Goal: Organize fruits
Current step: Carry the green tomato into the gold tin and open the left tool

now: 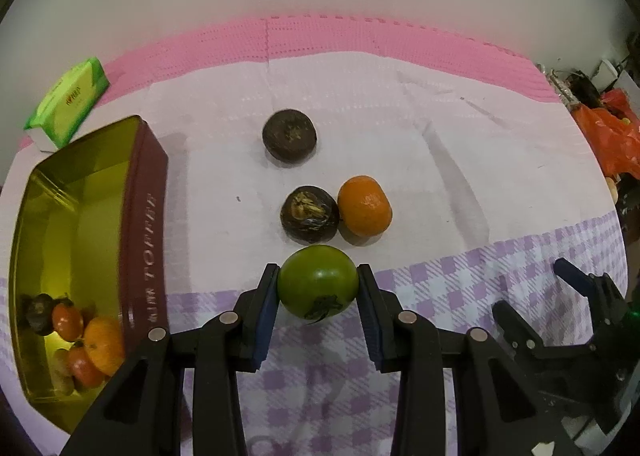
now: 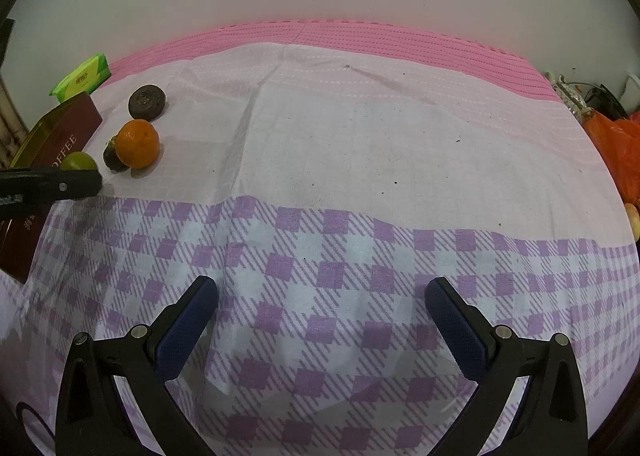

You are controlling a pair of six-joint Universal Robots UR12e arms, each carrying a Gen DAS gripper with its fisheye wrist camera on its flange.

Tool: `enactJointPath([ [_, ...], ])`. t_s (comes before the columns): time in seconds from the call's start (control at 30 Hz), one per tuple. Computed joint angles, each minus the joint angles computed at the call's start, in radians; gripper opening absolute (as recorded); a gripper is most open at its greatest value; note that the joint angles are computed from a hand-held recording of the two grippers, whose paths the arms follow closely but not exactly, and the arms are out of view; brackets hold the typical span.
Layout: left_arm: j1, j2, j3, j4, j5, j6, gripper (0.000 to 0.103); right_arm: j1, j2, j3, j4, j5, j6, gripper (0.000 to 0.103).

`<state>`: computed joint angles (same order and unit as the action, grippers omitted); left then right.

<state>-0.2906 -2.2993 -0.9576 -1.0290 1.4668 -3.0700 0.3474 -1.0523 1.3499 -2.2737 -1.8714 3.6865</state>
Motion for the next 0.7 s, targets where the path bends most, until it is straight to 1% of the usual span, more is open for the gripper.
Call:
enactJointPath([
  [0.3, 0.016, 0.034, -0.03, 0.037, -0.014, -0.019, 0.034, 0.0, -0.001, 0.002, -0.004, -0.001, -0.001, 0.103],
  [0.47, 0.03, 0.049, -0.04, 0.049, -0.021, -0.048, 0.034, 0.0, 0.001, 0.0, -0.005, -0.001, -0.002, 0.103],
  [0.6, 0.043, 0.06, -0.048, 0.058, -0.012, -0.077, 0.034, 0.0, 0.004, -0.003, -0.007, -0.004, -0.001, 0.103],
  [0.7, 0.054, 0.07, -0.058, 0.064, 0.0, -0.085, 0.034, 0.0, 0.005, -0.005, -0.008, -0.004, -0.002, 0.103],
])
